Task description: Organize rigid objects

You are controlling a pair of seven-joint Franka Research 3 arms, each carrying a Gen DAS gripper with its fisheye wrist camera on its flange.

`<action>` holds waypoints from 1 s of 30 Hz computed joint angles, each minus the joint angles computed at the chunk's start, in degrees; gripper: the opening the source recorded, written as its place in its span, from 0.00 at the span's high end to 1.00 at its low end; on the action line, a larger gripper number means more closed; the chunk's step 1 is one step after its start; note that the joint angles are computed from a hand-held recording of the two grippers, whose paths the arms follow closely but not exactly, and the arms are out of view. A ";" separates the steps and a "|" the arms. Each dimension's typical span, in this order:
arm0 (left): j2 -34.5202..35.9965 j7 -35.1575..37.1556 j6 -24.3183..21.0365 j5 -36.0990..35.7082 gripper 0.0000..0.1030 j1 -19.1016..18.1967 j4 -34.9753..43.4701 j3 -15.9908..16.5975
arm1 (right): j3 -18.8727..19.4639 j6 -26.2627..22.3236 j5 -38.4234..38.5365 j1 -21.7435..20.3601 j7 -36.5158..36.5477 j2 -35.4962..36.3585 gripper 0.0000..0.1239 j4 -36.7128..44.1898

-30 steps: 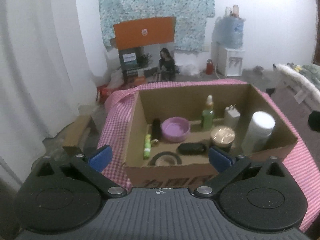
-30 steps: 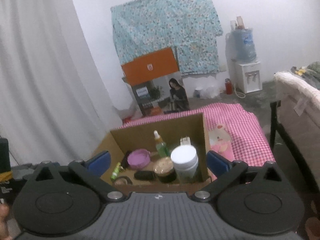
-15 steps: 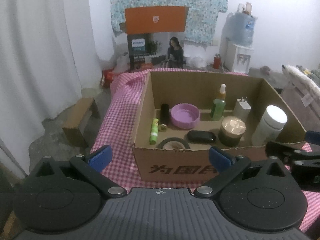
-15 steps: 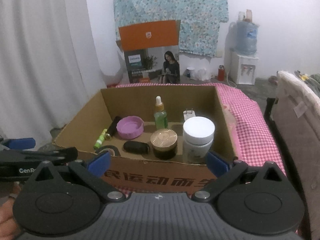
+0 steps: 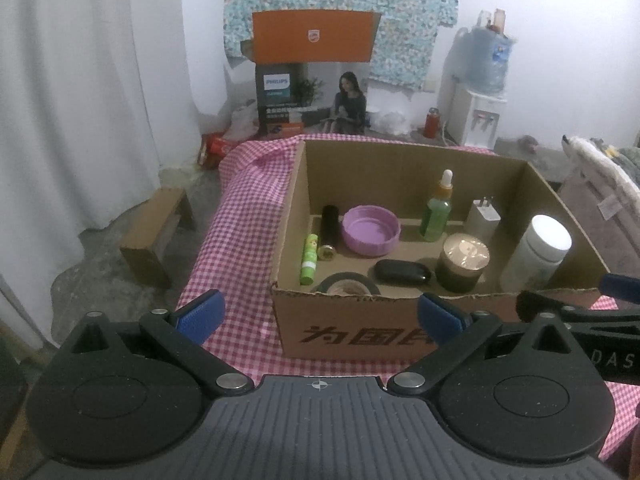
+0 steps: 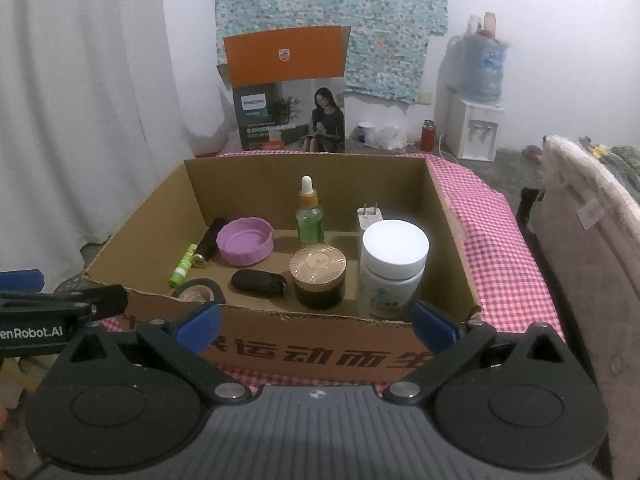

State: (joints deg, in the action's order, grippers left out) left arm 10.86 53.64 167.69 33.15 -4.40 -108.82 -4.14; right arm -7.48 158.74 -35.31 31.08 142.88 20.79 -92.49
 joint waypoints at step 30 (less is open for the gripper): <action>-0.10 7.47 -0.74 -6.16 0.01 1.47 -0.66 -1.37 | 0.70 -1.55 1.69 -0.35 -1.64 0.05 0.17 -0.05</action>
State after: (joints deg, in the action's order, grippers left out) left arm 10.75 61.11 166.95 26.99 -2.93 -109.48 -5.50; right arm -6.78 157.20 -33.62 30.73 141.24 20.84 -92.53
